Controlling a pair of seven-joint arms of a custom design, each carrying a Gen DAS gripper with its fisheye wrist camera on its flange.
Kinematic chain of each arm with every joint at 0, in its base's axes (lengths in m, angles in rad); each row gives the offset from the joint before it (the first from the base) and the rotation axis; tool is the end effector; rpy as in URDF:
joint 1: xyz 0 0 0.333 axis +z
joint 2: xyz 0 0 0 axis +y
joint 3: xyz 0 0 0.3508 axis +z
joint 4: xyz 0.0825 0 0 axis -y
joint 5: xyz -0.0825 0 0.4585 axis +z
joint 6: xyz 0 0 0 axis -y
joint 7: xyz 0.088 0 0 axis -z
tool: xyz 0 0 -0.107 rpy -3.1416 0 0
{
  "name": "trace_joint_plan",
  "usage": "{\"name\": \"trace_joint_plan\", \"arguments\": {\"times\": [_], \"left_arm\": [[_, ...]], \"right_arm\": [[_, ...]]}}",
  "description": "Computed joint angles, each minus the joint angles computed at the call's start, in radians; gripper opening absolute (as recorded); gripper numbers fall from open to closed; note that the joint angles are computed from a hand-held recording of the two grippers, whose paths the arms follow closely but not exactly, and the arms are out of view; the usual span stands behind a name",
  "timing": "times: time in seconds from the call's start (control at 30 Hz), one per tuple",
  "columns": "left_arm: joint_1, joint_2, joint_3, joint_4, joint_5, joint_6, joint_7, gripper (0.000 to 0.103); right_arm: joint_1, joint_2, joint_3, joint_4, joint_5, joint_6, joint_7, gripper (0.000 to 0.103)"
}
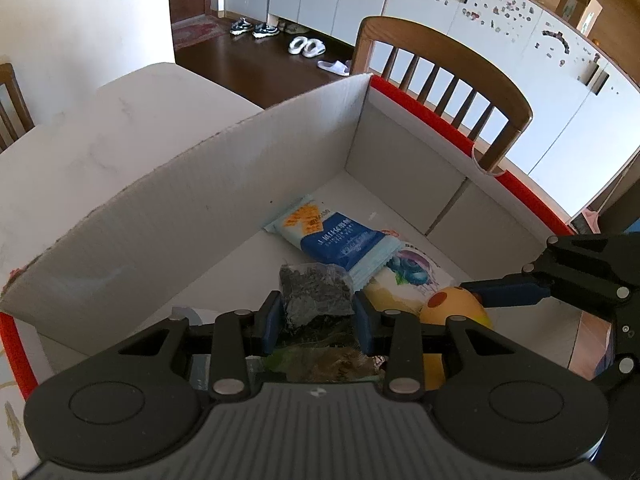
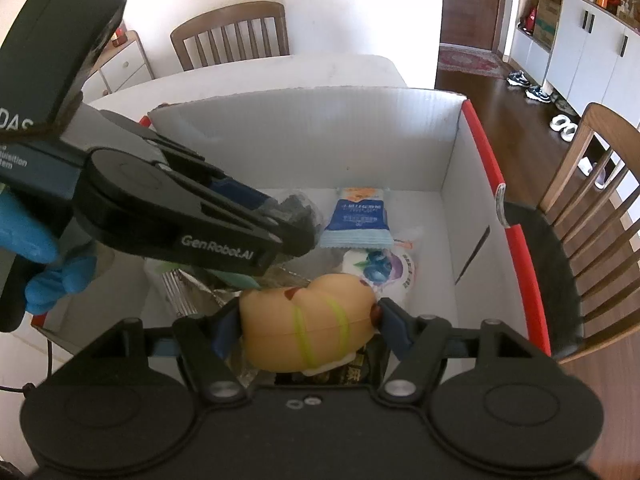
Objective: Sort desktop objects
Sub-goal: 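Lower both held items into the red box and open both grippers, then lift both open grippers out of the red box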
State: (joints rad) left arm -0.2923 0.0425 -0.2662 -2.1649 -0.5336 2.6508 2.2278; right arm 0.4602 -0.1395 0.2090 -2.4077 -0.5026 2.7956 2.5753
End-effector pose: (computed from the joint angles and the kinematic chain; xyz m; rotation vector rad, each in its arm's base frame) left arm 0.5490 -0.3255 0.4126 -1.1158 2.7298 -0.8404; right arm 0.4277 0.3681 0.4057 -1.9255 1.7409 -0.3878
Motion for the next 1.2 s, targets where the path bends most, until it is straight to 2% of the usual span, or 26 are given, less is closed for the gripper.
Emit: {"name": "trace_joint_plan", "arguments": {"times": [0.23,0.3,0.37,0.43,0.7,1.2], "left_arm": [[-0.001,0.003,-0.001,0.004,0.022,-0.012,-0.007,0.037],[-0.002,-0.001,-0.001,0.000,0.031,-0.002,-0.010,0.045],[-0.003,-0.006,0.000,-0.005,0.026,0.012,-0.018,0.061],[-0.003,-0.012,0.000,-0.007,0.019,0.016,-0.018,0.071],[-0.003,-0.043,0.008,-0.029,0.020,0.034,-0.035,0.071],[-0.022,-0.180,0.047,-0.105,-0.145,0.017,0.074,0.071]], "right_arm": [[-0.005,-0.004,0.003,-0.006,-0.013,0.015,0.015,0.074],[-0.007,-0.008,0.004,-0.009,-0.019,0.016,0.024,0.075],[-0.009,-0.011,0.003,-0.013,-0.022,0.026,0.029,0.076],[-0.012,-0.017,0.005,-0.017,-0.029,0.028,0.036,0.077],[-0.020,-0.053,0.019,-0.033,-0.061,0.037,0.059,0.079],[-0.042,-0.148,0.056,-0.065,-0.097,0.027,0.091,0.079]]}}
